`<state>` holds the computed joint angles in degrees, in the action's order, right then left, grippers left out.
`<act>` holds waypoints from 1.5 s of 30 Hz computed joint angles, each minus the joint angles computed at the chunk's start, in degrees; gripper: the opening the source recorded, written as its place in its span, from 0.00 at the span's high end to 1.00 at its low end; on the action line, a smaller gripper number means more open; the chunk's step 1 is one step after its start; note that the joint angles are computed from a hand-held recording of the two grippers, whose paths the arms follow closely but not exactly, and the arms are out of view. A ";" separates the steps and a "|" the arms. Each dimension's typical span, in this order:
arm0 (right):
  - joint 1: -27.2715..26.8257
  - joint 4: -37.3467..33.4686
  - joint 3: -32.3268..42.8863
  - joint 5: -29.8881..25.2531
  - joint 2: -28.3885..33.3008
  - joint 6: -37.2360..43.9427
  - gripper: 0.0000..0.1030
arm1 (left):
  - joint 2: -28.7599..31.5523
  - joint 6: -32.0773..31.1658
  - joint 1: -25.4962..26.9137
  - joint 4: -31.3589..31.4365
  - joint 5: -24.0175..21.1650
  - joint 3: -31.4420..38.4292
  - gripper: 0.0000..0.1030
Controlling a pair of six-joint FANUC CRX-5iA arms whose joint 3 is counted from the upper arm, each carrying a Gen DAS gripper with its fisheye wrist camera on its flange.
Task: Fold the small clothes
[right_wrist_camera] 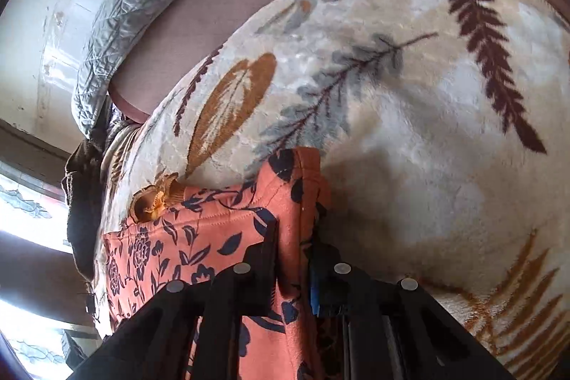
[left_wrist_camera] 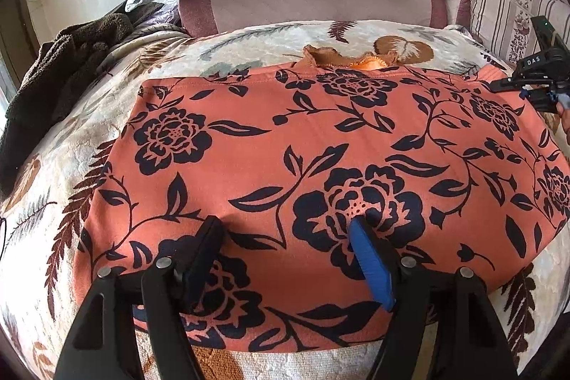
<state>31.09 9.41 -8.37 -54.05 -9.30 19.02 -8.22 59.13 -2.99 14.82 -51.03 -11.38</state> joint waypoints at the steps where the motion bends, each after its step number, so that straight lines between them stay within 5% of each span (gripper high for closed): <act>1: 1.28 3.98 -0.32 -1.07 0.25 -2.48 0.86 | 0.06 0.06 0.03 0.07 -0.15 0.07 0.27; 3: 0.94 4.12 0.36 -4.60 1.65 -4.37 0.85 | 0.24 -0.02 -0.06 -0.12 -0.18 0.26 0.27; 5: 0.39 3.80 -2.45 -2.17 -0.37 -7.76 0.70 | 0.38 -0.08 0.09 0.13 -0.53 0.43 0.27; 8: 4.48 13.39 -4.29 -5.57 -2.19 -16.90 0.47 | 0.51 -0.58 0.30 0.55 -0.86 0.54 0.27; 12: 10.86 21.10 -2.85 -10.59 -3.57 -19.90 0.44 | 0.27 -0.87 0.31 0.65 -0.64 0.23 0.27; 14: 12.59 19.83 -2.37 -7.59 -4.60 -18.66 0.35 | 0.12 -0.80 0.33 0.69 -0.54 0.04 0.27; 19: 11.56 12.24 -1.59 -0.54 -3.40 -14.12 0.35 | -0.77 -1.85 0.71 1.25 0.12 -1.13 0.26; 24: 3.38 3.73 -3.87 7.12 -2.25 -12.73 0.35 | -0.40 -2.57 1.14 2.27 -0.39 -0.98 0.25; 30: -0.97 10.85 -14.16 21.23 -6.18 -28.73 0.35 | 0.59 -2.17 1.50 3.24 -1.73 0.05 0.24; 37: 12.73 21.57 -12.85 7.83 -10.17 -33.83 0.35 | -4.54 -2.89 8.60 11.46 3.22 -5.00 0.24; 42: 28.43 30.77 -18.33 3.87 -15.25 -44.79 0.31 | -3.04 4.27 14.44 4.65 -1.83 -2.92 0.24; 45: 33.52 32.28 -22.16 1.65 -17.23 -52.07 0.30 | -1.71 -0.42 17.95 10.10 -4.66 -4.07 0.21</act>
<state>64.60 41.69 -30.53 -52.40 -26.53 -33.05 -9.94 58.71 14.97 24.92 -55.69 -15.45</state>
